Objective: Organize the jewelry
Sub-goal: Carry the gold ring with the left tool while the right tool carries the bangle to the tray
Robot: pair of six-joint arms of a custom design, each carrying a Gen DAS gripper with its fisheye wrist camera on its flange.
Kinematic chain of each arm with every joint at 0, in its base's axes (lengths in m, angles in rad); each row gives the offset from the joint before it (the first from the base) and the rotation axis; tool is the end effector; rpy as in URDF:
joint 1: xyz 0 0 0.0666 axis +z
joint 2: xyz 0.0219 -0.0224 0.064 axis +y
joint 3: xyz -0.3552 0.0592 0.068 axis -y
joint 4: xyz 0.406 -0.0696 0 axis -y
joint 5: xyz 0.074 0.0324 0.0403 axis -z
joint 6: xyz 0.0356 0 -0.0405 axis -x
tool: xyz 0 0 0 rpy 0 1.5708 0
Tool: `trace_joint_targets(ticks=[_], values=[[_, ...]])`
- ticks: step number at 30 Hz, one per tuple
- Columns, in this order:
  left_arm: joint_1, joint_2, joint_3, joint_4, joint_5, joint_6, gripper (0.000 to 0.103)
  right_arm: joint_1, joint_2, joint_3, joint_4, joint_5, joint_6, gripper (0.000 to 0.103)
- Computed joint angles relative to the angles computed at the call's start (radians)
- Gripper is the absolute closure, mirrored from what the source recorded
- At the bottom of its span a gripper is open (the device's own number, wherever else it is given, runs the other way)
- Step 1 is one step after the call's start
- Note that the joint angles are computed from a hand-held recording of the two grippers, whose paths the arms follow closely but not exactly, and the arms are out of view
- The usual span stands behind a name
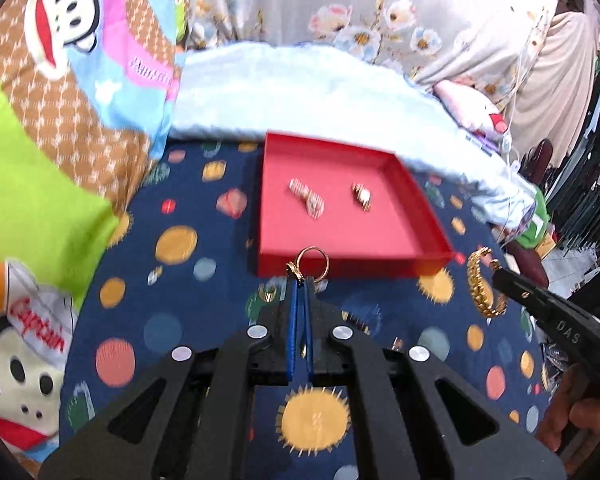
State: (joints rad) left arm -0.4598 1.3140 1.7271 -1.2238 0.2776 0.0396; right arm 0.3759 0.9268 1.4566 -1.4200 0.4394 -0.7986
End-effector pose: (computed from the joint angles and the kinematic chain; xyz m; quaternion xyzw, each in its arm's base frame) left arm 0.3931 -0.2060 0.5758 0.2420 0.8888 -0.2153 0.3243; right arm 0.2662 0.0883 0.5780 0.2641 0.8843 0.0095 0.3850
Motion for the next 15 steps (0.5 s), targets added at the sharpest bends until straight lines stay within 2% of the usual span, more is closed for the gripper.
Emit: trace_joint_targets(ticks=[6, 15], values=[[-0.022, 0.073, 0.115, 0.04, -0.003, 0.013, 0.101, -0.072, 0.039, 0.047, 0.066, 0.003, 0.098, 0.1], [-0.058, 0.216, 0.26, 0.063, -0.034, 0.03, 0.101, -0.203, 0.12, 0.071, 0.147, -0.079, 0.205, 0.1]])
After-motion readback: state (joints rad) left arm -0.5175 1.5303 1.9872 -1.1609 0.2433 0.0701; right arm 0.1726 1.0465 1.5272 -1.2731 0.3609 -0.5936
